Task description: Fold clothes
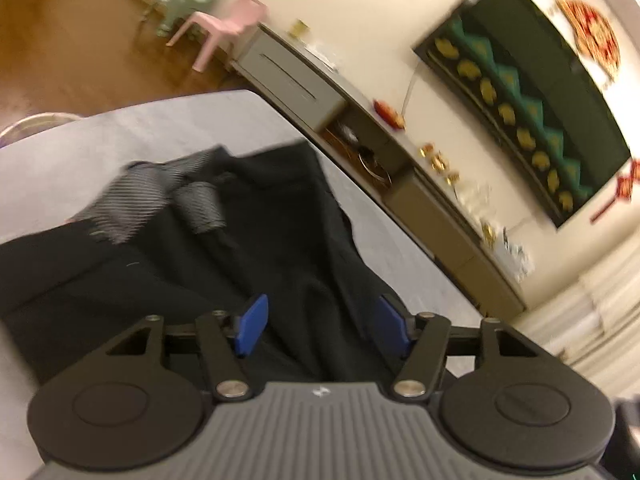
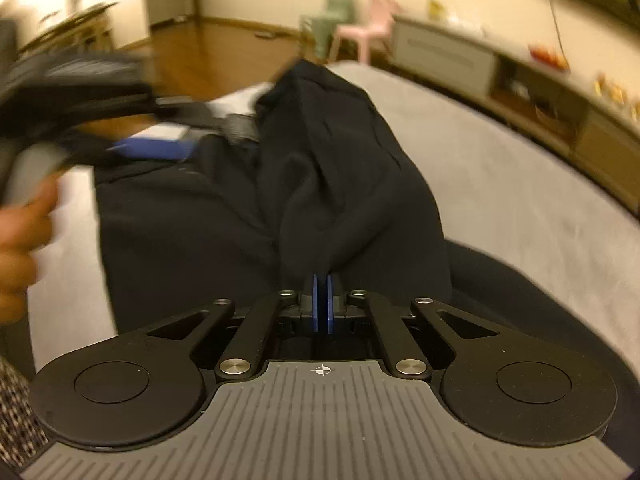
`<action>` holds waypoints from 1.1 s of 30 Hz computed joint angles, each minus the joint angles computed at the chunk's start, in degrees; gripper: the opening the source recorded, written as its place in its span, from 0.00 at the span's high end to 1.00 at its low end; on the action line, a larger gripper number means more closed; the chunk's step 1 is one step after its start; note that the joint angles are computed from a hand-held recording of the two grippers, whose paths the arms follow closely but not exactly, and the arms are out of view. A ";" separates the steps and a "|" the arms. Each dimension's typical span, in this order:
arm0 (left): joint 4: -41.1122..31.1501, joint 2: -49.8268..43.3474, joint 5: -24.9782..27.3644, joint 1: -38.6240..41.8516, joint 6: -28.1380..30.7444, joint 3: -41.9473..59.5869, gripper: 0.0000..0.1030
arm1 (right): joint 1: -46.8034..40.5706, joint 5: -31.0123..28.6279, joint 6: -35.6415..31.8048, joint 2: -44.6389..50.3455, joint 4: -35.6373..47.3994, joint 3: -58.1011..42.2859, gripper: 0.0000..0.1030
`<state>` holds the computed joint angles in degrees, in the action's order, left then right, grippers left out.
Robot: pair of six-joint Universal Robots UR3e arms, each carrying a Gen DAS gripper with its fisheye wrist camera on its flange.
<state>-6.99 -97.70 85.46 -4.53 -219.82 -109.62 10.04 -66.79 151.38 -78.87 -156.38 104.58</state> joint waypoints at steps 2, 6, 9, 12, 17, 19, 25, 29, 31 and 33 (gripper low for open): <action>-2.92 -4.60 3.92 -2.23 0.99 6.83 0.37 | 0.82 0.70 -2.62 -3.94 -4.18 5.95 0.99; -12.20 -13.77 8.37 -4.87 1.58 20.06 0.49 | 0.96 2.58 -6.97 -8.39 -8.72 14.19 0.99; -15.74 -15.31 10.81 -5.71 -2.39 22.88 0.98 | -0.20 3.27 -8.99 -9.24 -11.01 17.99 0.99; -5.45 -3.81 17.40 -8.30 -8.01 10.19 0.98 | -1.62 3.19 -8.48 -8.37 -13.61 19.47 0.99; -9.12 19.02 24.63 -10.63 -22.50 -14.50 0.96 | -17.03 18.73 -17.42 -28.72 4.38 28.87 0.21; -12.54 28.34 10.56 -1.15 -24.24 -24.94 0.96 | -27.03 26.16 -27.61 -39.56 22.31 30.76 0.16; -10.94 24.40 18.91 -6.30 -22.07 -21.34 0.46 | -39.12 28.73 -28.37 -43.41 33.77 29.77 0.16; -19.71 16.21 25.07 -10.99 -22.72 -12.89 0.96 | -45.82 32.20 -30.44 -44.67 40.53 27.57 0.16; -23.89 16.15 28.00 -11.63 -24.22 -11.67 0.97 | -48.03 31.90 -31.99 -43.44 42.07 26.48 0.16; -26.61 18.05 29.13 -11.40 -26.65 -12.08 0.97 | -47.17 28.68 -28.78 -38.46 34.12 26.23 0.17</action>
